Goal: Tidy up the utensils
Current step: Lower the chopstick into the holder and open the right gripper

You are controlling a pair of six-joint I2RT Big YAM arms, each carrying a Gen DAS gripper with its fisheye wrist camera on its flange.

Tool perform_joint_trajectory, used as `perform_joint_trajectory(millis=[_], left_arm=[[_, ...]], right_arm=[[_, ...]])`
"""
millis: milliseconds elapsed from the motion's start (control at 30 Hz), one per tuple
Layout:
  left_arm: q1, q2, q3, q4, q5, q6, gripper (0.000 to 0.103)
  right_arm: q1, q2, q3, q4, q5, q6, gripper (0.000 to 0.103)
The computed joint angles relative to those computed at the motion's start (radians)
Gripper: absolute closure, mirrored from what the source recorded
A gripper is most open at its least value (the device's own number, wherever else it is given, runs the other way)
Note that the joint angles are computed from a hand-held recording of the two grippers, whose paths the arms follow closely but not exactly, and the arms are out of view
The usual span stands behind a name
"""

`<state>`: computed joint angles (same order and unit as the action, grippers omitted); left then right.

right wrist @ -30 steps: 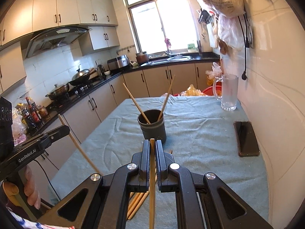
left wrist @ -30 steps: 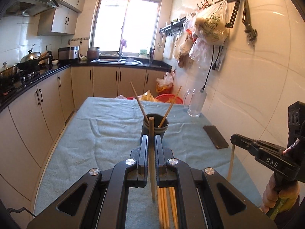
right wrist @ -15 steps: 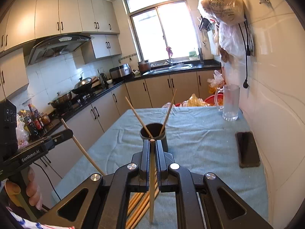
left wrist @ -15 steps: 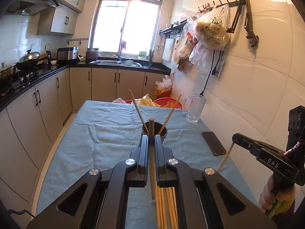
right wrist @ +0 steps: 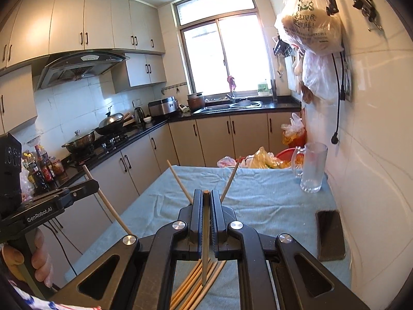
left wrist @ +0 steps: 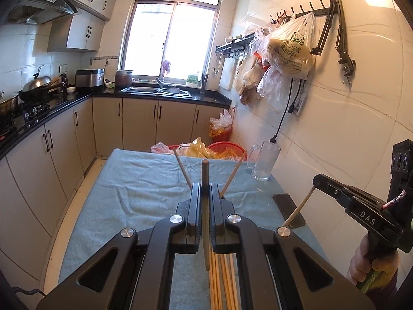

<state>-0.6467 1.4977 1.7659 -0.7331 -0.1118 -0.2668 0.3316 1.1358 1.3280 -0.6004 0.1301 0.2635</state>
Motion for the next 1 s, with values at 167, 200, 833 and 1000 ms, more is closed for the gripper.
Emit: perform_joint_trajectory(millis=[167,200,833,1000], left_arm=[[0.011,0.05,0.107,-0.038,0.015,0.006,0.098],[0.015,0.063,0.136,-0.047,0.02,0.007,0.098],[0.036,0.532,0.833,-0.278,-0.02,0.026,0.098],[0.049,0.612,0.902,-0.352,0.002,0.001,0.098]], right_arm=[[-0.019,0.037,0.073,-0.027,-0.009,-0.023,0.098],[-0.022,0.047,0.092,-0.033,-0.01,-0.027,0.097],[-0.096,0.338,0.403,-0.052,-0.06,0.046,0.097],[-0.109,0.363,0.379,-0.058,-0.079,0.056,0.097]])
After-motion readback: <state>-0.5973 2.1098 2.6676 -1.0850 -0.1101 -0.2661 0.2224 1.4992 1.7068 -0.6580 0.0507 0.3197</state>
